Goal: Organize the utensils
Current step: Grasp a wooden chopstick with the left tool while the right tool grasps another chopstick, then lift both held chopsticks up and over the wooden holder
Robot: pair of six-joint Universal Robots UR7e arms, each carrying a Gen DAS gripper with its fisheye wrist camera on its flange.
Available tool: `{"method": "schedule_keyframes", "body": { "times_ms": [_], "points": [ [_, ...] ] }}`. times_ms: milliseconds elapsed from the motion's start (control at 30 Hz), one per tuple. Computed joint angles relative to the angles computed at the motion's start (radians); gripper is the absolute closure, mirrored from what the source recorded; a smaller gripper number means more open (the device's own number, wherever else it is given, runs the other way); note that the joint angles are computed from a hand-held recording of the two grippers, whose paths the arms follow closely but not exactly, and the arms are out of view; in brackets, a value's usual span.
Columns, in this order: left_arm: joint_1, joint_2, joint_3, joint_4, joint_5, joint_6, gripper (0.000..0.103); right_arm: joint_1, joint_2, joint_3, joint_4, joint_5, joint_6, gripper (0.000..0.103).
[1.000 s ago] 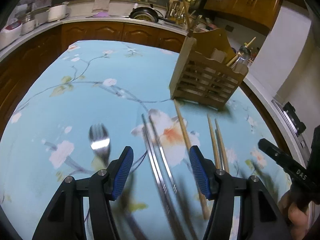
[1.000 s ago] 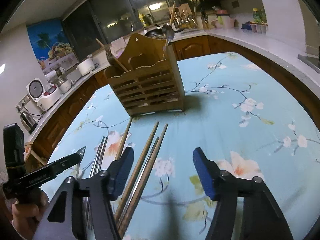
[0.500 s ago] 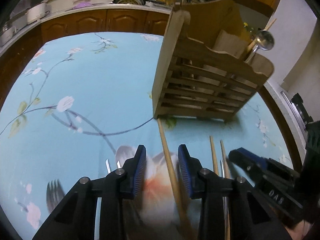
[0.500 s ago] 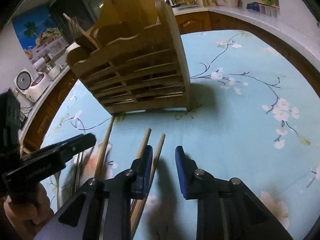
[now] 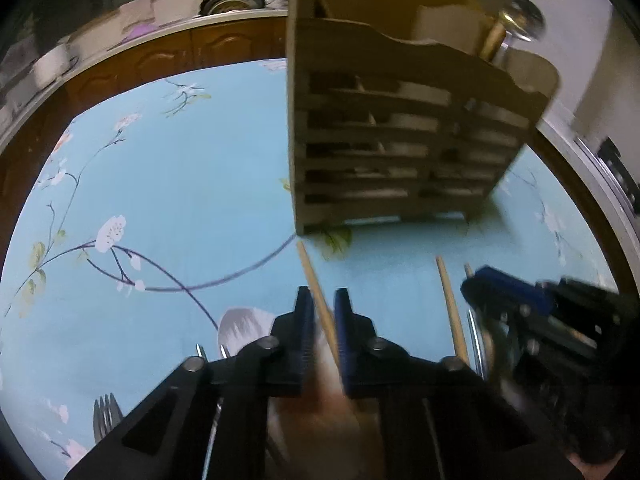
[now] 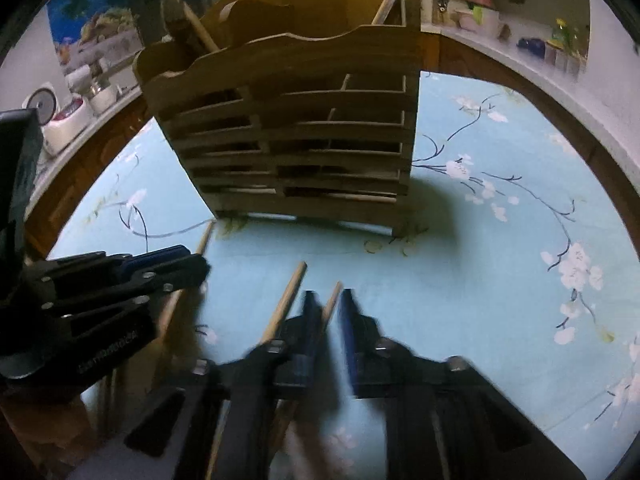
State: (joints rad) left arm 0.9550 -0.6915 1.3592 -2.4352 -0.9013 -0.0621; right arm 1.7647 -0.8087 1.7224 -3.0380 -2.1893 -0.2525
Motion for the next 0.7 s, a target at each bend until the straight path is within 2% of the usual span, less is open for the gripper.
{"method": "schedule_keyframes", "body": {
  "times_ms": [167, 333, 500, 567, 700],
  "points": [
    [0.0, -0.046, 0.057, 0.016, -0.05, -0.009, 0.095, -0.015, -0.044, 0.039, 0.014, 0.032, 0.024, 0.096],
    [-0.004, -0.031, 0.026, 0.052, -0.025, -0.057, 0.093, -0.018, -0.057, 0.032, 0.066, 0.041, 0.071, 0.094],
    [-0.017, -0.013, 0.014, 0.036, 0.026, -0.013, 0.092, -0.013, -0.044, 0.033, 0.032, 0.029, 0.038, 0.094],
    [-0.018, -0.013, 0.025, 0.011, 0.027, 0.0, 0.097, -0.014, -0.046, 0.034, 0.033, 0.037, 0.055, 0.096],
    [-0.014, -0.049, 0.061, -0.013, -0.014, -0.026, 0.098, -0.012, -0.075, 0.064, 0.013, 0.08, 0.076, 0.097]
  ]
}}
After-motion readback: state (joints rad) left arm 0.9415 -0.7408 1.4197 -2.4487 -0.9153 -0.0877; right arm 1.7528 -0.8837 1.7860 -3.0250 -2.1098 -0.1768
